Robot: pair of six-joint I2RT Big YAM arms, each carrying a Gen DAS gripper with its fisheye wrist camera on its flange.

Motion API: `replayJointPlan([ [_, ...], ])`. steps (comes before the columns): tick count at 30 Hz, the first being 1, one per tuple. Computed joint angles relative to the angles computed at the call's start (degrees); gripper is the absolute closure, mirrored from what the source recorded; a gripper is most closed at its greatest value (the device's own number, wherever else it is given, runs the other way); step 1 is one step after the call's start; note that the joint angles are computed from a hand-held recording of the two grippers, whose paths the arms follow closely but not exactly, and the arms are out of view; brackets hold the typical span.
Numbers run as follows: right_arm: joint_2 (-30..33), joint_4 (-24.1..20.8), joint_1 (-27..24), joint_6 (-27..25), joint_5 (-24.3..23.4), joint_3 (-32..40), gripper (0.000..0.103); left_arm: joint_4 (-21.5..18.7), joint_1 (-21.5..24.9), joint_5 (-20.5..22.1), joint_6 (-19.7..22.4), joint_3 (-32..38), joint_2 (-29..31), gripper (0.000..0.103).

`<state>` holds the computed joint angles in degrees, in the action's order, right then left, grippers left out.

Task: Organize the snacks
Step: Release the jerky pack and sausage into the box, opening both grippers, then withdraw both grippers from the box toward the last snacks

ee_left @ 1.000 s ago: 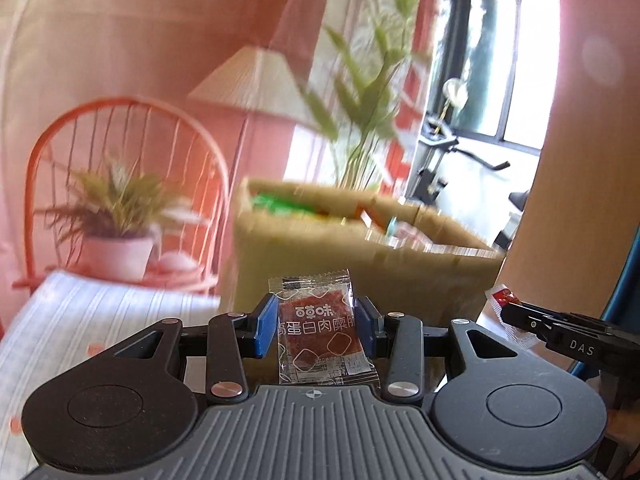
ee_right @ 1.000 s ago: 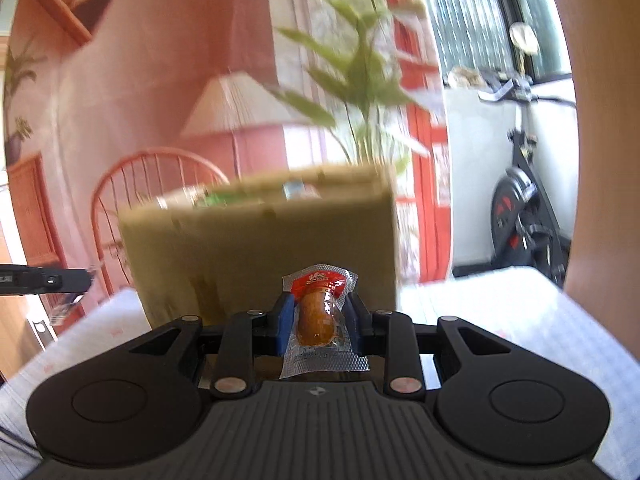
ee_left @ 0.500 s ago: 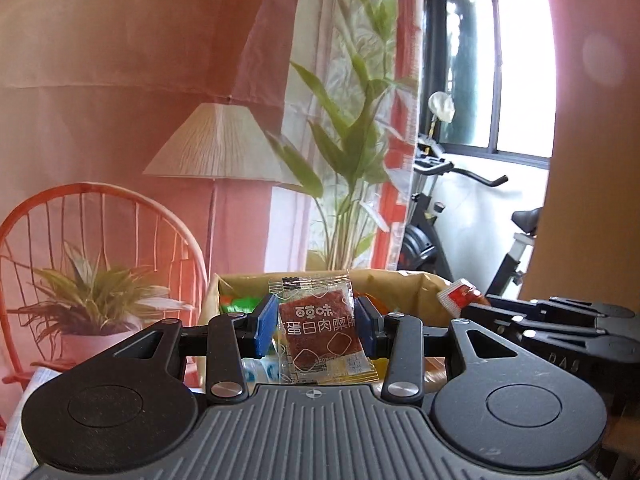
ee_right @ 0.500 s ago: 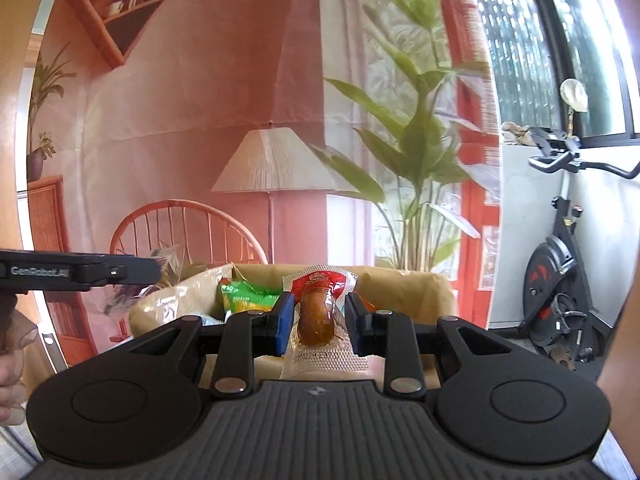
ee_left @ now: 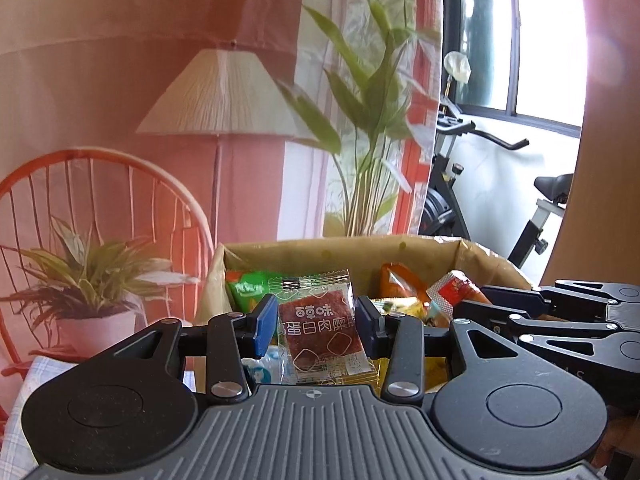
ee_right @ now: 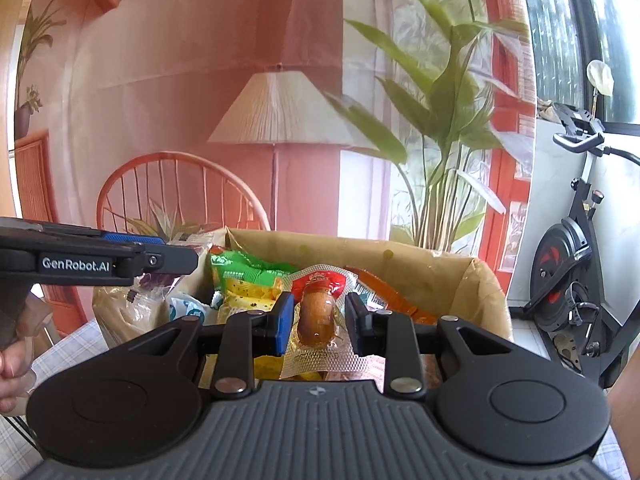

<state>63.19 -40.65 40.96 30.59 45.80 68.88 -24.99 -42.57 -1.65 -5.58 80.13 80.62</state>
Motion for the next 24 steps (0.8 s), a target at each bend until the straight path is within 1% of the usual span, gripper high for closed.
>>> replayJointPlan([
  [4,0.53,-1.2,0.04,0.57,-0.54,0.29,0.072,-0.73,0.12,0.14,-0.03,0.01,0.18,0.057],
  [5,0.55,-1.47,0.0,0.96,-0.65,0.29,0.071,-1.02,0.13,0.25,0.06,0.06,0.22,0.053],
  [7,0.44,-1.94,-0.11,2.08,-1.52,0.29,0.068,-1.31,0.1,0.43,0.64,0.14,0.23,0.05],
  [9,-0.01,-1.6,-0.06,2.3,-2.05,-0.03,0.068,-1.56,-0.14,-0.39,1.29,0.19,0.07,0.045],
  [10,-0.14,-1.6,0.05,2.27,-1.82,-0.12,0.068,-1.6,-0.19,-0.72,1.54,0.06,-0.15,0.04],
  [11,-0.25,-1.91,0.22,2.55,-1.59,-0.11,0.068,-1.63,-0.18,-0.83,1.68,-0.12,-0.44,0.038],
  [14,-1.0,-2.2,0.69,4.05,-1.17,-0.46,0.068,-2.61,0.03,-0.49,1.42,-0.45,-1.54,0.038],
  [18,-2.43,-2.61,2.46,5.84,0.77,-1.14,0.068,-3.13,0.48,0.06,1.21,-2.06,-4.23,0.038],
  [20,-3.3,-2.9,3.76,7.33,2.03,-1.58,0.068,-2.79,0.96,1.46,1.37,-3.56,-6.12,0.038],
  [24,-4.99,-4.14,7.38,10.84,5.57,-2.51,0.068,-2.74,1.46,2.74,1.41,-6.8,-9.99,0.038],
])
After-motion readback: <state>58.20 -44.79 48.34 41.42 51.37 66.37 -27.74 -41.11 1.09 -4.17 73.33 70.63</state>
